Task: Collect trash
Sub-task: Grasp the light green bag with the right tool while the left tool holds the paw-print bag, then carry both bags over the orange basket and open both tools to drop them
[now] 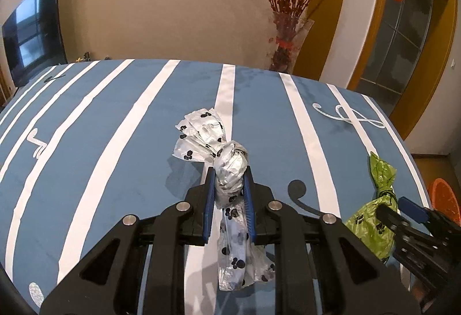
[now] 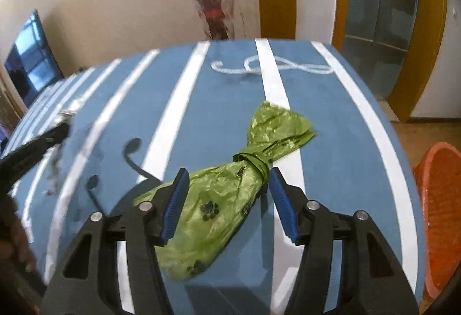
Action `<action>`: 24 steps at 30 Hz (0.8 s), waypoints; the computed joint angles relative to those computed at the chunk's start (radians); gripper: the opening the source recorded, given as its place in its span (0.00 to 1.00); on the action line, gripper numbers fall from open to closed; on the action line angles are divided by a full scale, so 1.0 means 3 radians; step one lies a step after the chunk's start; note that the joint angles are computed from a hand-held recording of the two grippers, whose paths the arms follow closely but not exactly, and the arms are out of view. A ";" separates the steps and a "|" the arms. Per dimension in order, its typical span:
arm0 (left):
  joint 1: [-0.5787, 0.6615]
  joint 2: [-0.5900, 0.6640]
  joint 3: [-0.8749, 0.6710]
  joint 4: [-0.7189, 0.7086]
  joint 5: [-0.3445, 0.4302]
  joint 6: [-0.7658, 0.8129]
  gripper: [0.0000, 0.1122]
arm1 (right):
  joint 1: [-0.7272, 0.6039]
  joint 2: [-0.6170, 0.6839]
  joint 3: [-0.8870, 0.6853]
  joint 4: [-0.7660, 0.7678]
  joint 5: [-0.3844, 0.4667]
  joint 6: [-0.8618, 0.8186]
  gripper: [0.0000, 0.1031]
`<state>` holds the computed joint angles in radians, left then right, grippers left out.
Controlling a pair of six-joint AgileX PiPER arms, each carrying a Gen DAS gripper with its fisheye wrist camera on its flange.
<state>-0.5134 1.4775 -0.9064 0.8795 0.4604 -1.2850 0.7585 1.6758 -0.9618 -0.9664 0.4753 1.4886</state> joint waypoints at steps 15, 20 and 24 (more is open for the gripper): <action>-0.0488 0.0021 -0.0105 -0.0002 0.0058 -0.0063 0.16 | -0.0011 -0.1050 0.1088 -0.0552 0.0215 0.0552 0.04; -0.0838 0.0093 -0.0264 0.0047 0.0167 -0.0153 0.16 | 0.0046 -0.1870 0.1494 -0.0509 0.0520 0.0478 0.04; -0.1111 0.0178 -0.0419 0.0070 0.0254 -0.0184 0.16 | 0.0111 -0.2408 0.1671 -0.0390 0.0808 0.0301 0.04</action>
